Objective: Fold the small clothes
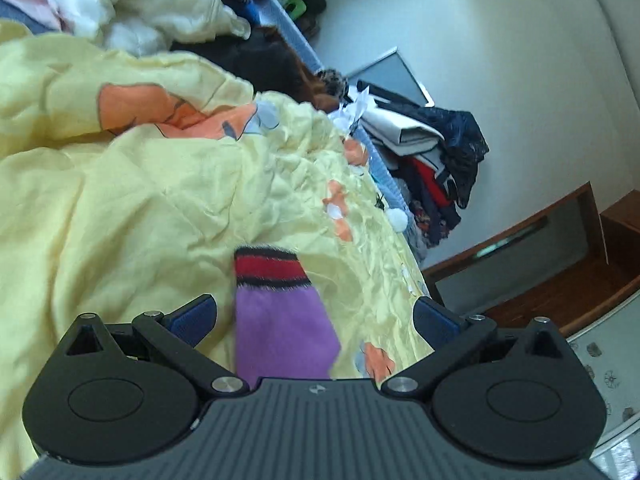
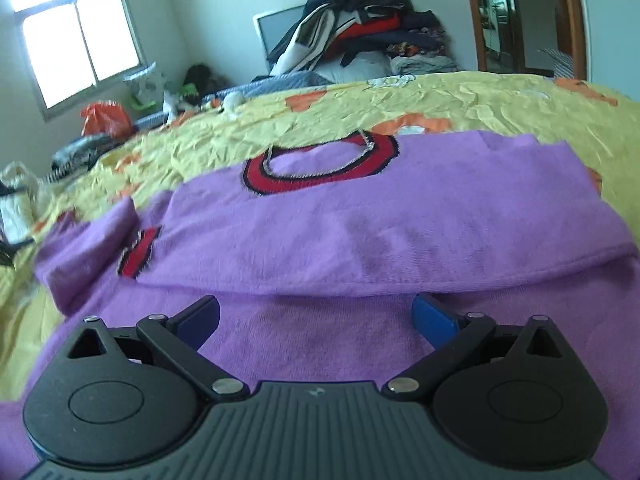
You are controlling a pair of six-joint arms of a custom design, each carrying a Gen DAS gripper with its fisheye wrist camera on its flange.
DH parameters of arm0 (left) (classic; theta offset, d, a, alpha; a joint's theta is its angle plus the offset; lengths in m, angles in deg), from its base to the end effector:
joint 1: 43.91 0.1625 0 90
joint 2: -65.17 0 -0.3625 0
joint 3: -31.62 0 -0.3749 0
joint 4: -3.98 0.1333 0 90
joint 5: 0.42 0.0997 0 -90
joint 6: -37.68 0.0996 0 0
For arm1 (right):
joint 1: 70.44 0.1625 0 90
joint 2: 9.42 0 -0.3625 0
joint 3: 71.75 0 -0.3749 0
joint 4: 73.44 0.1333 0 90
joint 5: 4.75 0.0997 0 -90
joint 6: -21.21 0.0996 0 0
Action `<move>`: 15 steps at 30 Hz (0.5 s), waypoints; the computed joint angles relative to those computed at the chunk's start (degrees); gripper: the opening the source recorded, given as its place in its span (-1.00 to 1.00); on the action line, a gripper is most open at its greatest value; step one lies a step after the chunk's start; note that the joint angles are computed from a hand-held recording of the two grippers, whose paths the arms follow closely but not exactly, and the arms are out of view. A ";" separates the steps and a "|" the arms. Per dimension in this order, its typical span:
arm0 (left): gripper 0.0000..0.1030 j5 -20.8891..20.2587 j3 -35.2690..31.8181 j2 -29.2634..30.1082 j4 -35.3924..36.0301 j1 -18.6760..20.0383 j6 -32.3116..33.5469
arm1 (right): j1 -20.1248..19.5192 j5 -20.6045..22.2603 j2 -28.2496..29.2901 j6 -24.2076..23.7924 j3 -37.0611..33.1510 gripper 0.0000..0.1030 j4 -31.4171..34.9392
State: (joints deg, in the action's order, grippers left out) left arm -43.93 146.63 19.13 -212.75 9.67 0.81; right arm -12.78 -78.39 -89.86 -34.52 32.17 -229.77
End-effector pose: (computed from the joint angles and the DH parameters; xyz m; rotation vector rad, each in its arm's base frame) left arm -0.1299 -0.5222 0.1213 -0.6040 2.5055 -1.7528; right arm -0.1537 -0.5444 0.3683 0.6805 -2.5533 1.0079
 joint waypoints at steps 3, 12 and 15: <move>1.00 -5.31 -1.11 -0.97 4.49 2.82 0.10 | 0.68 -1.59 0.22 -0.50 0.80 1.00 -2.51; 0.52 -11.19 -6.33 -1.22 14.62 6.47 1.74 | 1.83 -3.47 1.16 -2.21 0.85 1.00 -3.83; -0.95 -10.04 -7.06 -2.43 24.05 7.30 -4.79 | 2.23 -4.35 1.44 -2.75 1.08 1.00 -4.66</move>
State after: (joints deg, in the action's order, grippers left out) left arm -53.97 139.56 16.70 -188.70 16.97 -3.98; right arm -10.55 -82.74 -88.42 -37.27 33.24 -234.43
